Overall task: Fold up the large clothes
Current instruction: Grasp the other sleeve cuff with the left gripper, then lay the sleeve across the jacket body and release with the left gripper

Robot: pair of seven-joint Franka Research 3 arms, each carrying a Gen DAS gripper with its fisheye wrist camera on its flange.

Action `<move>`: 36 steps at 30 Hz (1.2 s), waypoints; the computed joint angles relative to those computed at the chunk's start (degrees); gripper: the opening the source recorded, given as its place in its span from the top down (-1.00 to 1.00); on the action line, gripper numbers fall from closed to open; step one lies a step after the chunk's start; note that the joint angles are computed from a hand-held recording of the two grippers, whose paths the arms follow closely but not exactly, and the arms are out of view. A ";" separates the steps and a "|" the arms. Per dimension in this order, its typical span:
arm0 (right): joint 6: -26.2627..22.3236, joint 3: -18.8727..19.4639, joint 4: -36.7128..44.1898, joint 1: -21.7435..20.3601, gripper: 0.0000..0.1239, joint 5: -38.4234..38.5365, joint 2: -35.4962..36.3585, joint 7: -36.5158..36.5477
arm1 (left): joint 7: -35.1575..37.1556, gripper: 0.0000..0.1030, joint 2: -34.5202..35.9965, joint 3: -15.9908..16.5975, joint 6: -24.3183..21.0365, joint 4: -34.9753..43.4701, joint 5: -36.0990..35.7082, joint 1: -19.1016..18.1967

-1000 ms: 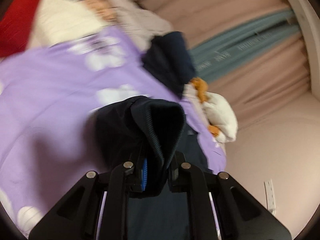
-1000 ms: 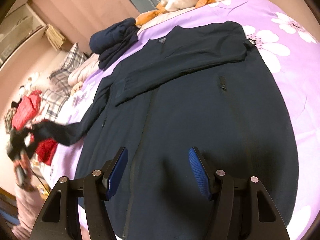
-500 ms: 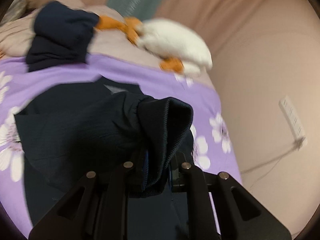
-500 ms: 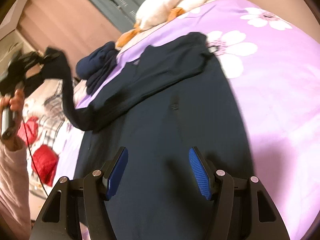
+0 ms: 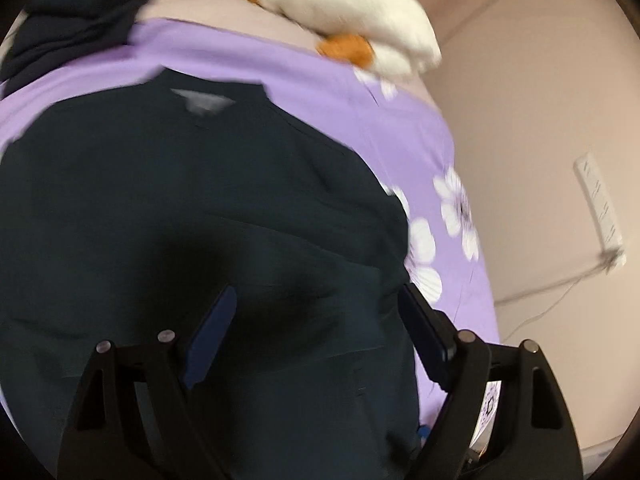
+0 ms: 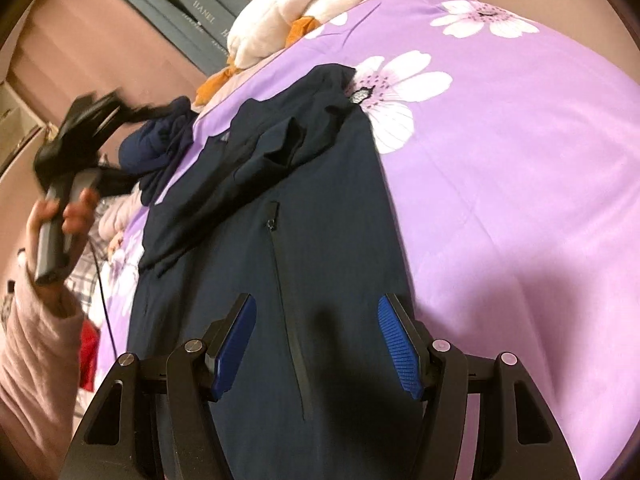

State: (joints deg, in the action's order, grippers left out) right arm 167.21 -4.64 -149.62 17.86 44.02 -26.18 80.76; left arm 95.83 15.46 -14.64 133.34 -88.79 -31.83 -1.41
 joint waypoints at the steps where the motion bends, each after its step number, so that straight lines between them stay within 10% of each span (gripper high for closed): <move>1: -0.32 -0.07 0.99 0.00 -0.03 -0.38 0.91 -0.15 | 2.20 -0.61 -3.02 0.54 1.92 -4.29 -3.26 2.26; 11: -1.32 -0.86 16.13 0.93 -0.03 6.50 13.95 -8.81 | 9.50 -0.61 -14.98 11.93 6.06 -24.32 -16.05 9.54; 18: -1.50 4.10 23.71 -4.77 -0.03 1.76 23.03 2.56 | 14.94 -0.60 -8.34 11.05 -0.44 -21.04 -28.63 11.59; 22: 3.86 5.79 24.88 -5.25 -0.03 -0.93 25.38 6.32 | 9.84 -0.58 -3.78 8.82 4.21 -17.35 -24.80 10.55; 27: 3.83 5.69 26.45 -6.28 -0.02 -15.97 27.74 18.64 | 3.42 0.45 -0.97 6.33 16.74 -17.13 -22.82 10.28; 31: 0.66 3.55 27.15 -5.88 0.33 -37.73 28.67 35.32 | 1.22 0.73 -0.26 4.96 20.58 -18.10 -22.86 12.18; 36: -0.80 4.71 25.94 -6.54 0.34 -39.83 27.64 35.03 | 1.22 0.76 -0.91 4.22 20.45 -19.26 -20.98 14.01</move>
State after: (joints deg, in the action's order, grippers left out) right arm 166.40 0.07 -123.69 11.32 4.19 1.46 115.79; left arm 97.05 14.55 -10.42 153.79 -108.06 -52.81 12.60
